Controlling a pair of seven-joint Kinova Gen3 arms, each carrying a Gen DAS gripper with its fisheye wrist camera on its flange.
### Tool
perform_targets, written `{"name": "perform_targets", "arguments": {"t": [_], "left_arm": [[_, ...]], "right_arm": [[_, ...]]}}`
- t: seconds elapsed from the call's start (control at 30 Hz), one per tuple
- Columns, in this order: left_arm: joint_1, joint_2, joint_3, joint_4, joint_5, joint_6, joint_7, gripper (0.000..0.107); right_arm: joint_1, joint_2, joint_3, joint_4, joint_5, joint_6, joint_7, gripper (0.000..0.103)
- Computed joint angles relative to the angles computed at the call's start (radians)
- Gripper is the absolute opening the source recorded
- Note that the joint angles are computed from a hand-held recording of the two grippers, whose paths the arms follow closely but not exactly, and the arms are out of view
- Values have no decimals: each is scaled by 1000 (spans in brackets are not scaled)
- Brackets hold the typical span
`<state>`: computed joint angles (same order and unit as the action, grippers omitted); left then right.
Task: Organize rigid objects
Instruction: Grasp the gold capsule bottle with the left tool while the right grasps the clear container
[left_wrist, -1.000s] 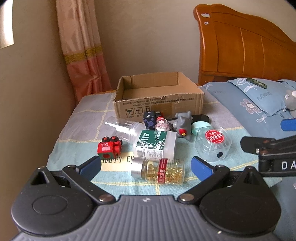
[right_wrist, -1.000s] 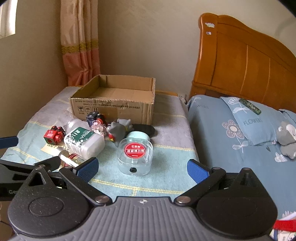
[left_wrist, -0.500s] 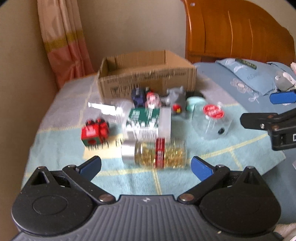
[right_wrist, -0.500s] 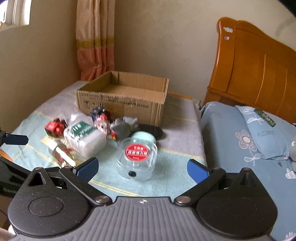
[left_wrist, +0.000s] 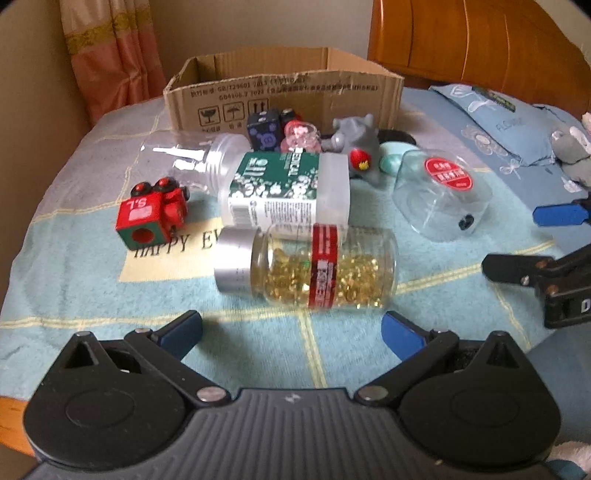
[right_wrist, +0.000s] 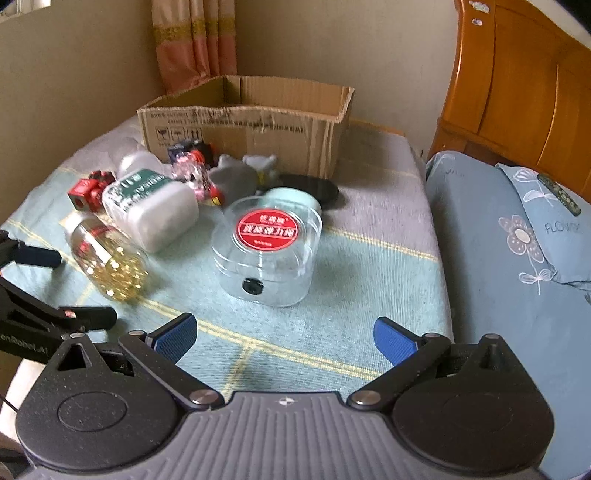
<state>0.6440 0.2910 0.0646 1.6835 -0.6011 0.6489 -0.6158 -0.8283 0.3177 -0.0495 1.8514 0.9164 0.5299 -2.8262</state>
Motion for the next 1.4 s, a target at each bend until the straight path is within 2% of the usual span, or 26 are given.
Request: {"name": "perform_targets", "arguments": {"t": [0.23,0.4,0.63,0.83,0.97,1.17,1.4], "left_arm": [[14,14,-22,6,-48,-53,28,102],[2,21,-16,-13,-17,-60,-5,102],[-2,18,-44,-13,12,-83,33,102],[43,0,-77,16,-109,-56,150,102],[14,-2,-51,25,-111,-85,151,102],[23,-5,-60,37,-163,-112,172,96],[5,-18,-49,47,-156,-123,123,94]], "right_arm": [[26,51,12,-33,-72,-30,89,103],[11,60,61,-29,-80,-90,76,103],[-10,78,100,-42,-81,-117,87,103],[-21,101,115,-72,-100,-128,117,103],[-28,124,123,-106,-126,-128,150,103],[-37,137,134,-135,-173,-114,193,103],[-45,145,154,-164,-211,-125,192,103]]}}
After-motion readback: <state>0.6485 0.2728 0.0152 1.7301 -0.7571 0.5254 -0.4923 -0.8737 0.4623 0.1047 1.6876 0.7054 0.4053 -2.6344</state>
